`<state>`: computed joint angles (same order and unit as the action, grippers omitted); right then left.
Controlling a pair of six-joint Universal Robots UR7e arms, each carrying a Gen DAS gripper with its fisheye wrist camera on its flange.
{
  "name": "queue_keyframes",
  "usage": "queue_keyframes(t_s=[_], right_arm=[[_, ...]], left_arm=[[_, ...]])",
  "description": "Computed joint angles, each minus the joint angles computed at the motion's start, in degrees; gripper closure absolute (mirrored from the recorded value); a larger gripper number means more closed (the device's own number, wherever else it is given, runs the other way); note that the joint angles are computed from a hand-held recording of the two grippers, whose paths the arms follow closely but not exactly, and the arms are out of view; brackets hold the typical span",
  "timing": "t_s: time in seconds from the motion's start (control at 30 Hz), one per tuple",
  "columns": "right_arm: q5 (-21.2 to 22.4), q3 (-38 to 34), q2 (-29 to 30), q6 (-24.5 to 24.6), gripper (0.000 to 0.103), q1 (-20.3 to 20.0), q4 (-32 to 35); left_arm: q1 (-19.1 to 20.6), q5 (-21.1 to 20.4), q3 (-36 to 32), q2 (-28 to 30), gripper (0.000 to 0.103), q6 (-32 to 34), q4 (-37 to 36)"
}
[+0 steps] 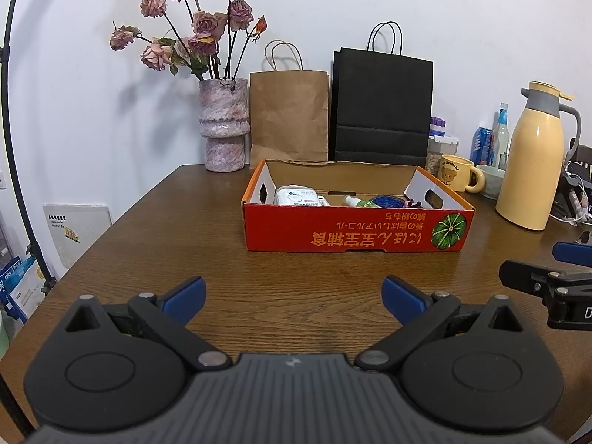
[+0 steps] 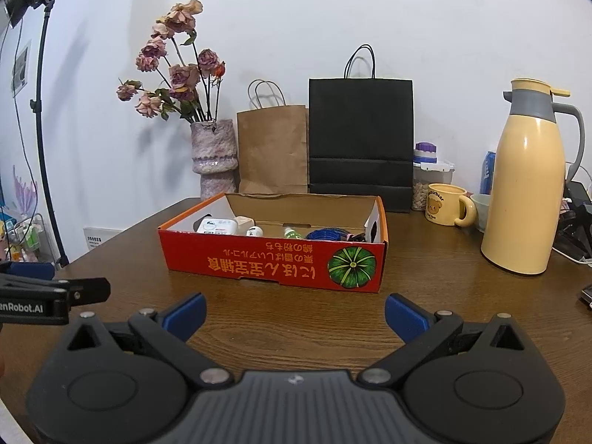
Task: Organize rigid objects
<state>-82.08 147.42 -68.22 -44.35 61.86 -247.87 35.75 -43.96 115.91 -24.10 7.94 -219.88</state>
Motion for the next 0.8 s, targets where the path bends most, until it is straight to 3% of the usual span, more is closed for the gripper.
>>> queue_keyframes(t_s=[0.8], right_arm=[[2.1,3.1,0.3,-0.1,0.0,-2.1,-3.9]], left_arm=[[-2.0,0.8,2.6,-0.8,0.0,-1.0,-1.1]])
